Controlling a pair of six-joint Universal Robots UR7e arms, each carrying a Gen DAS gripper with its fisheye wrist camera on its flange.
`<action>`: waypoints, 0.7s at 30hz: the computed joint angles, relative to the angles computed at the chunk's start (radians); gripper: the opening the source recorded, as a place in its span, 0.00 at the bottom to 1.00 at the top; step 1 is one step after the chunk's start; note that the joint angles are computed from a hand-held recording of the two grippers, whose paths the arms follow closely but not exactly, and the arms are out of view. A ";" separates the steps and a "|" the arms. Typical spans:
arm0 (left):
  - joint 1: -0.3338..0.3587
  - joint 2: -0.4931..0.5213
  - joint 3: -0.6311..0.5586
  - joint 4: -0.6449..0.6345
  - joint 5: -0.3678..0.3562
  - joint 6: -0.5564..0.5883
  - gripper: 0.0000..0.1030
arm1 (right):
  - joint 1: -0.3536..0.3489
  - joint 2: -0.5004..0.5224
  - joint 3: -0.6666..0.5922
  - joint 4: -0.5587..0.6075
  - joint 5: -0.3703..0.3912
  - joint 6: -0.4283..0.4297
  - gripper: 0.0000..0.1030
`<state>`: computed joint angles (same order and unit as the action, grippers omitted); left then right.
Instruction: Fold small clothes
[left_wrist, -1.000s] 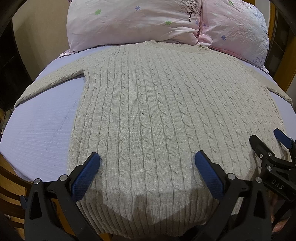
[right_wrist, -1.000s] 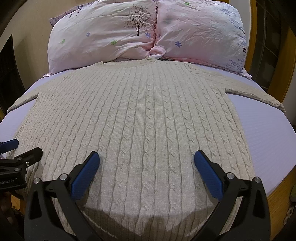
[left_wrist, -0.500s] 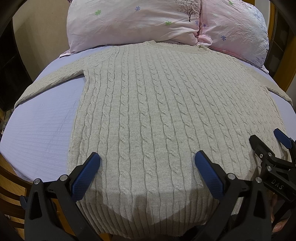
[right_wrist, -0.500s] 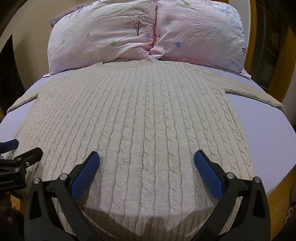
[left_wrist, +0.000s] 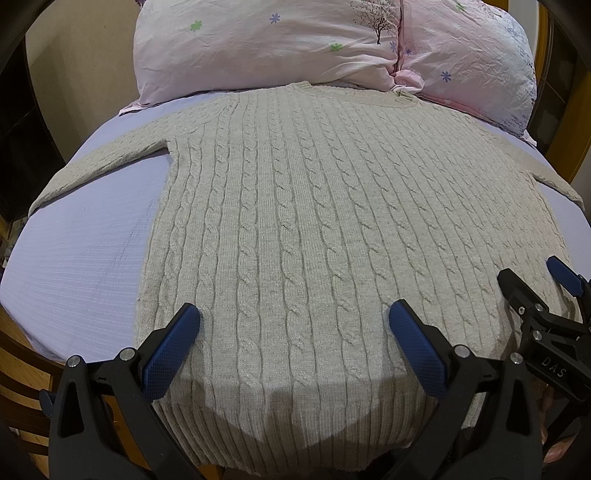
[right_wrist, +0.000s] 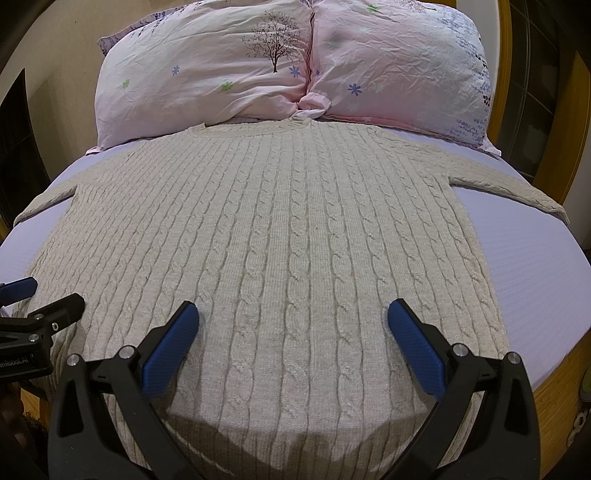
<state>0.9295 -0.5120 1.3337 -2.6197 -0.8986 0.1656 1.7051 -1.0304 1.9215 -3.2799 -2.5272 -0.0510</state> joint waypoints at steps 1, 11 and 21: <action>0.000 0.001 -0.002 0.001 0.000 0.000 0.99 | 0.000 0.000 0.000 0.000 0.000 0.000 0.98; 0.000 0.000 0.001 -0.005 0.000 0.002 0.99 | -0.001 0.000 0.000 -0.010 0.001 -0.010 0.98; 0.020 -0.028 0.025 -0.071 -0.089 0.081 0.99 | -0.140 -0.257 0.101 -0.122 0.316 -0.013 0.98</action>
